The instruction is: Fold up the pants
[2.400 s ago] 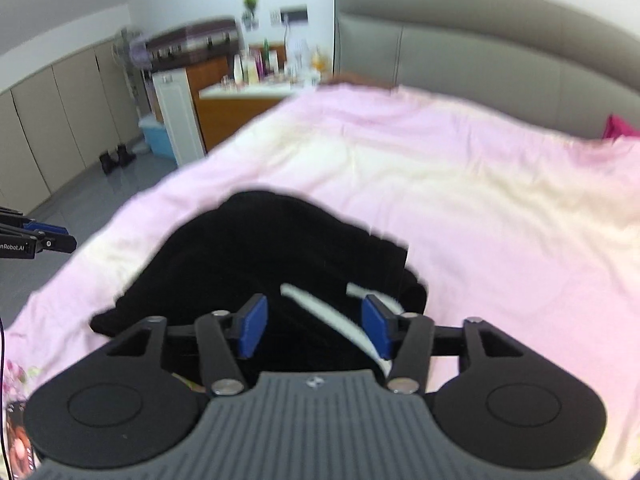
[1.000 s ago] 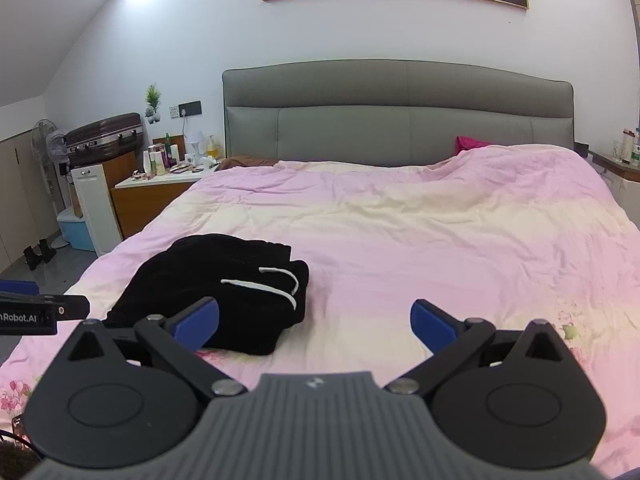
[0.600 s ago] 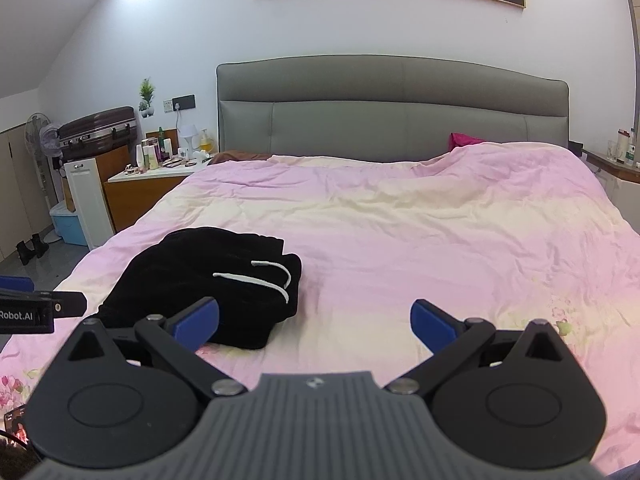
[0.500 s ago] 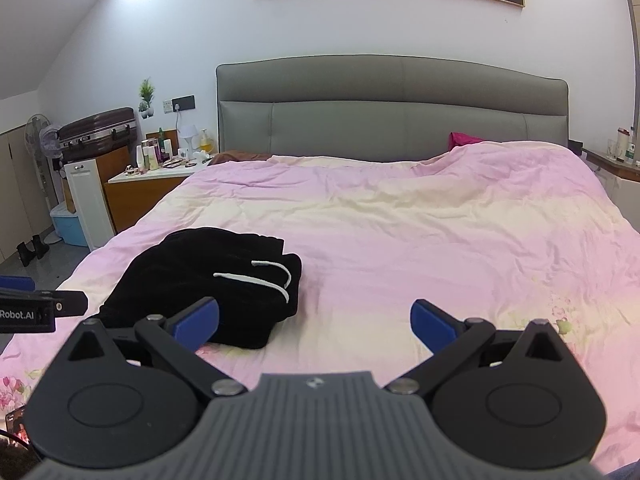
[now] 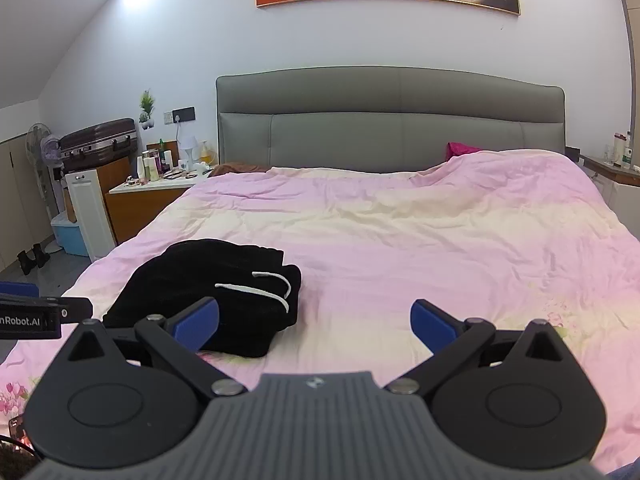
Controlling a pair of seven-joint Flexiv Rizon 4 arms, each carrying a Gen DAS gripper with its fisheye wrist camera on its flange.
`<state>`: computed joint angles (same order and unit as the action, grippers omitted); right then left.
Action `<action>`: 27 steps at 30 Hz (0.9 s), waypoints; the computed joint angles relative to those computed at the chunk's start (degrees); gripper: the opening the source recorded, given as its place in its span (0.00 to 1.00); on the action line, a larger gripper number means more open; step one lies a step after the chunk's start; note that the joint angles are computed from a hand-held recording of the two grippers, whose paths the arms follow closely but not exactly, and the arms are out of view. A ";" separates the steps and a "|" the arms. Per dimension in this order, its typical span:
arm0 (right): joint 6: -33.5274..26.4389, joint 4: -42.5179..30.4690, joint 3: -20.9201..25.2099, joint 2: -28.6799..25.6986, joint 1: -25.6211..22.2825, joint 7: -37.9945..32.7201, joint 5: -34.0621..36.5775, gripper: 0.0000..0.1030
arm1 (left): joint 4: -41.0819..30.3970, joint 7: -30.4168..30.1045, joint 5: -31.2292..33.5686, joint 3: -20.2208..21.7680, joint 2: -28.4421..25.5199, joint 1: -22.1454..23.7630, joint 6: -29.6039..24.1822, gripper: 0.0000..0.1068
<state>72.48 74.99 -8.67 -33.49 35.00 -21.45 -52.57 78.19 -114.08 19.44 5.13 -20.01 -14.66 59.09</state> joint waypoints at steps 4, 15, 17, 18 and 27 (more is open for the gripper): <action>0.56 0.84 -0.53 0.51 0.21 1.04 -0.93 0.95 | -0.03 -0.13 0.12 0.03 0.00 -0.05 -0.06 0.92; 1.14 1.92 -0.50 1.29 -0.22 2.76 -2.59 0.95 | 0.08 -0.18 0.19 -0.06 0.10 -0.06 0.11 0.92; 1.17 2.14 -0.48 1.46 -0.27 3.07 -2.88 0.95 | 0.08 -0.21 0.21 -0.08 0.21 -0.12 0.20 0.92; 1.02 2.12 -0.27 1.47 -0.37 2.95 -2.78 0.95 | 0.10 -0.32 0.31 -0.05 0.27 -0.20 0.22 0.92; 0.38 2.02 0.32 1.57 -0.66 2.70 -2.53 0.95 | 0.09 -0.62 0.64 -0.08 0.47 -0.37 0.14 0.92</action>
<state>72.85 77.01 -8.35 -31.93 34.34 -18.76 -55.10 78.28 -114.70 20.09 5.05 -19.55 -15.03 59.23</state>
